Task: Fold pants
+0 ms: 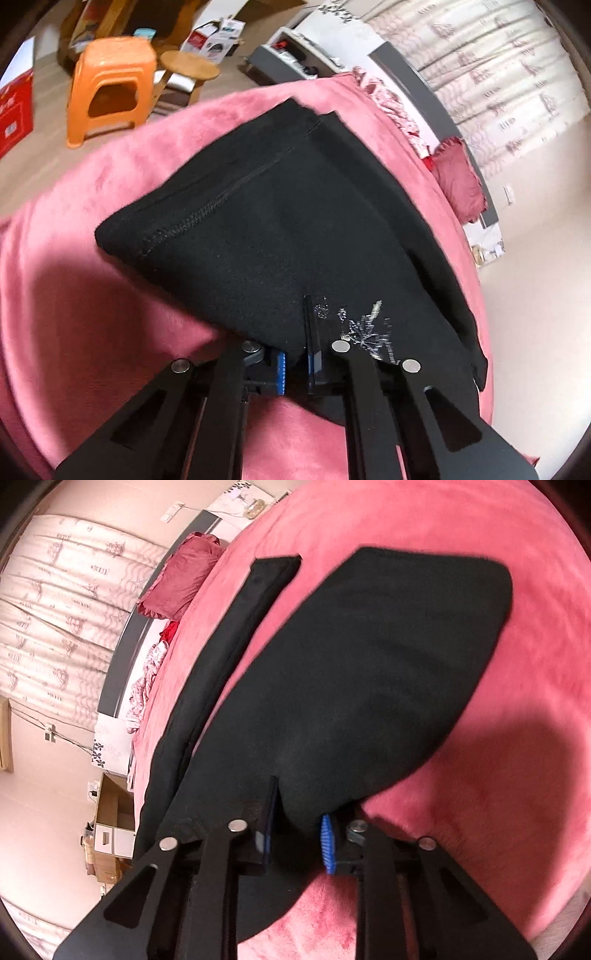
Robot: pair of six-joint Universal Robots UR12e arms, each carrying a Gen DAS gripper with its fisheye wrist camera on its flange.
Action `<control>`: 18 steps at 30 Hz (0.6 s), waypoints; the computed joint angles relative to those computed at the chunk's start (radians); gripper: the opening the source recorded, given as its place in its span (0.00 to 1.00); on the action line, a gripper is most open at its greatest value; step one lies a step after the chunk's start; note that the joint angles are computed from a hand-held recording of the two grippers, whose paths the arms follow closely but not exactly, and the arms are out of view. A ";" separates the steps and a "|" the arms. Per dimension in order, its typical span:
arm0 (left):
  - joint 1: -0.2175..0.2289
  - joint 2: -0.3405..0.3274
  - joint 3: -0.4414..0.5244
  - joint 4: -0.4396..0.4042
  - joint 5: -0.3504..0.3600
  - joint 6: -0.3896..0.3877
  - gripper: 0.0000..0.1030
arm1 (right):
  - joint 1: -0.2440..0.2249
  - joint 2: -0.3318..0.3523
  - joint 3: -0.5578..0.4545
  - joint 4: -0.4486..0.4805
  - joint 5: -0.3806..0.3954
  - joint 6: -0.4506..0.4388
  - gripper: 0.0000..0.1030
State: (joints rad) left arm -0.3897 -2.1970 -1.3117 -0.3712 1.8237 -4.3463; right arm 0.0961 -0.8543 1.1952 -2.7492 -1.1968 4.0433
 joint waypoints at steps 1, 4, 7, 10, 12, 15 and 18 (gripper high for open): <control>-0.001 0.009 -0.006 0.015 -0.005 0.018 0.06 | -0.001 -0.006 0.005 -0.005 0.001 -0.008 0.15; -0.005 0.027 -0.012 0.023 -0.007 0.069 0.06 | -0.001 -0.027 0.019 -0.012 -0.010 -0.058 0.14; -0.011 0.053 -0.025 0.017 -0.019 0.117 0.05 | -0.005 -0.051 0.037 -0.020 -0.015 -0.100 0.14; -0.013 0.081 -0.051 0.017 -0.048 0.138 0.05 | -0.014 -0.076 0.062 -0.024 -0.002 -0.118 0.14; -0.014 0.095 -0.068 0.008 -0.071 0.148 0.05 | -0.019 -0.094 0.079 -0.014 0.000 -0.145 0.14; -0.023 0.113 -0.087 -0.026 -0.096 0.158 0.05 | -0.020 -0.119 0.109 0.013 -0.020 -0.196 0.14; -0.035 0.122 -0.103 -0.084 -0.117 0.129 0.05 | -0.020 -0.126 0.132 0.038 -0.038 -0.219 0.15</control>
State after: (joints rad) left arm -0.4244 -2.0747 -1.4144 -0.4553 1.7066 -4.2170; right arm 0.0761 -0.9807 1.3276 -2.7108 -1.2345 3.8246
